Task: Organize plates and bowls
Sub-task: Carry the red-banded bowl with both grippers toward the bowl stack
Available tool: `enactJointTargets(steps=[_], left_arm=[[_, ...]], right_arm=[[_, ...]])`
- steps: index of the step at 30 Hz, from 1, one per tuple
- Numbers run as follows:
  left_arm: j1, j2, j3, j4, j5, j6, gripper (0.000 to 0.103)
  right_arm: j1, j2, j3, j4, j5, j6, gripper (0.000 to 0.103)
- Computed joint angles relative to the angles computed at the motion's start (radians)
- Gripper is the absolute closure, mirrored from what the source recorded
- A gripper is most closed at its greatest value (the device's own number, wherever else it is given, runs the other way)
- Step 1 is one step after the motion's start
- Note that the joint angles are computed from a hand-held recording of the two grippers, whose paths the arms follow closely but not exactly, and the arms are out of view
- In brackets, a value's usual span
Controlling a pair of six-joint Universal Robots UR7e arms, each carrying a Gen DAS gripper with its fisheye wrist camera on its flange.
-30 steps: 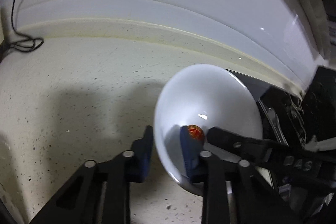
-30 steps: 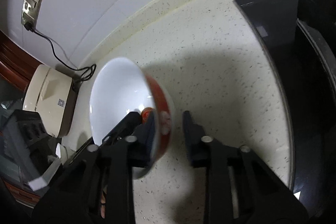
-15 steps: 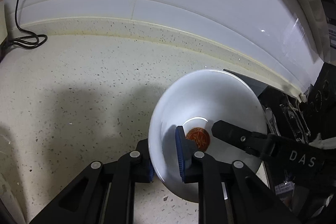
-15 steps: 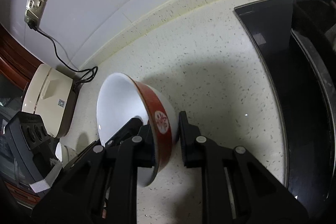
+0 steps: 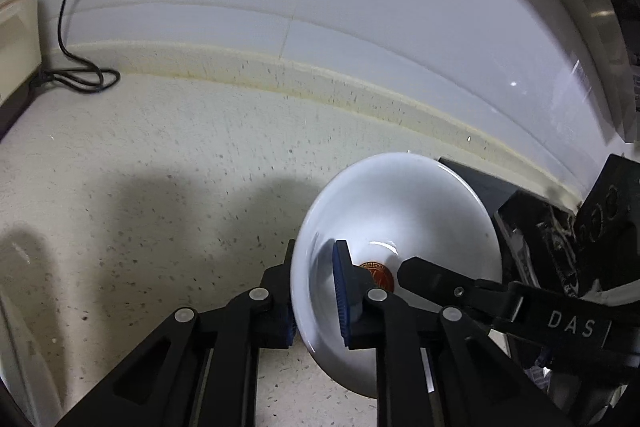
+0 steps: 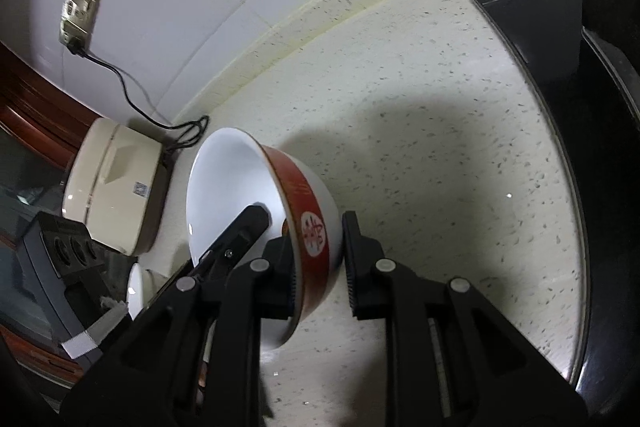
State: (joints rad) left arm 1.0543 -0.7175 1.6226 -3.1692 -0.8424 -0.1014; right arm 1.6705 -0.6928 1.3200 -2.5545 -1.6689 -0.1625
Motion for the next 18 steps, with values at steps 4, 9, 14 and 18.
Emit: enactJointTargets(steps=[4, 9, 14, 18], left_arm=[[-0.026, -0.009, 0.035, -0.077, 0.053, 0.047, 0.087], [-0.032, -0.038, 0.067, -0.065, 0.068, 0.007, 0.087], [-0.062, -0.051, 0.106, -0.121, 0.137, 0.008, 0.087], [-0.082, -0.082, 0.159, -0.174, 0.174, -0.005, 0.087]], right_arm=[[0.006, -0.009, 0.016, -0.013, 0.031, -0.008, 0.081], [0.012, -0.011, 0.026, -0.021, 0.038, -0.016, 0.08], [0.021, -0.013, 0.034, -0.022, 0.078, -0.046, 0.08], [0.029, -0.016, 0.046, -0.01, 0.104, -0.073, 0.08]])
